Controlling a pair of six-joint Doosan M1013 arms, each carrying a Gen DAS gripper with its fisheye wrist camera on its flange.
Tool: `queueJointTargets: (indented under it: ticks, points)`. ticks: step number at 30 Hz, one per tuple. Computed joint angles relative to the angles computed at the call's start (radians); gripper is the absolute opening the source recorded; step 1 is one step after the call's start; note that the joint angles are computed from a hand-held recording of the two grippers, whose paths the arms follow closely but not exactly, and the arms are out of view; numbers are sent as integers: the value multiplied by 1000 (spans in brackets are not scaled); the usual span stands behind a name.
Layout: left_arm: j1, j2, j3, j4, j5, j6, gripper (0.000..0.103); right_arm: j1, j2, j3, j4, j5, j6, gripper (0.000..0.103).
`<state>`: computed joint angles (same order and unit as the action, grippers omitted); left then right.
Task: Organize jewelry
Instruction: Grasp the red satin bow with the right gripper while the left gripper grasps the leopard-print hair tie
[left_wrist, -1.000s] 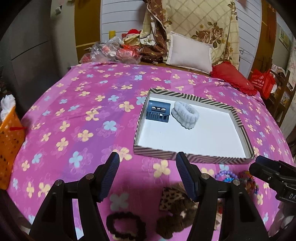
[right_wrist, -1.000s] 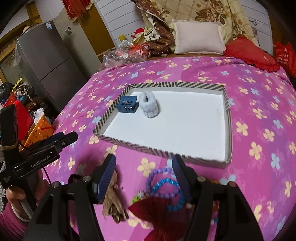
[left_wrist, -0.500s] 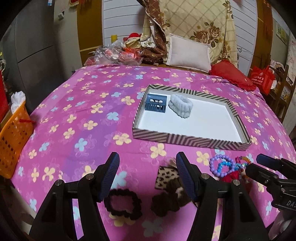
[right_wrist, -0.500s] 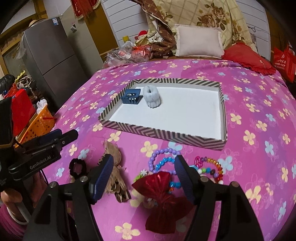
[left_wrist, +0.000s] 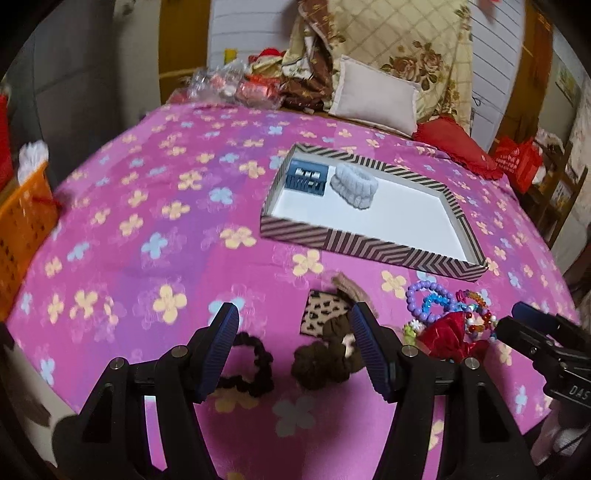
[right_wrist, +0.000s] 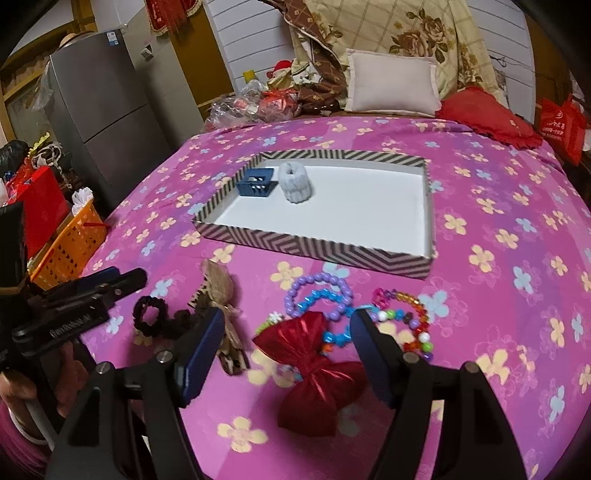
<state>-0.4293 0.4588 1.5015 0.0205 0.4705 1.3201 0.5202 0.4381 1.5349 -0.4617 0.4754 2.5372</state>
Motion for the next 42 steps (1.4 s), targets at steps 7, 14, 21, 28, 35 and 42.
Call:
queueJointTargets:
  ticks: [7, 14, 21, 28, 35, 42]
  points:
    - [27, -1, 4, -86, 32, 32, 55, -7, -23, 48, 8, -5, -17, 74]
    - [27, 11, -7, -174, 56, 99, 55, 0, -15, 69, 48, 14, -122, 74]
    - [15, 35, -33, -204, 93, 132, 55, 10, 7, 42, 2, 29, -168, 61]
    - [16, 57, -51, -278, 119, 212, 55, 4, 46, 6, 72, 44, -302, 52]
    - [6, 88, -81, -310, 158, 286, 55, -2, 59, 9, 94, 40, -339, 26]
    - [-20, 89, -73, -195, 127, 270, 7, -6, 26, 41, 75, -28, -303, 17]
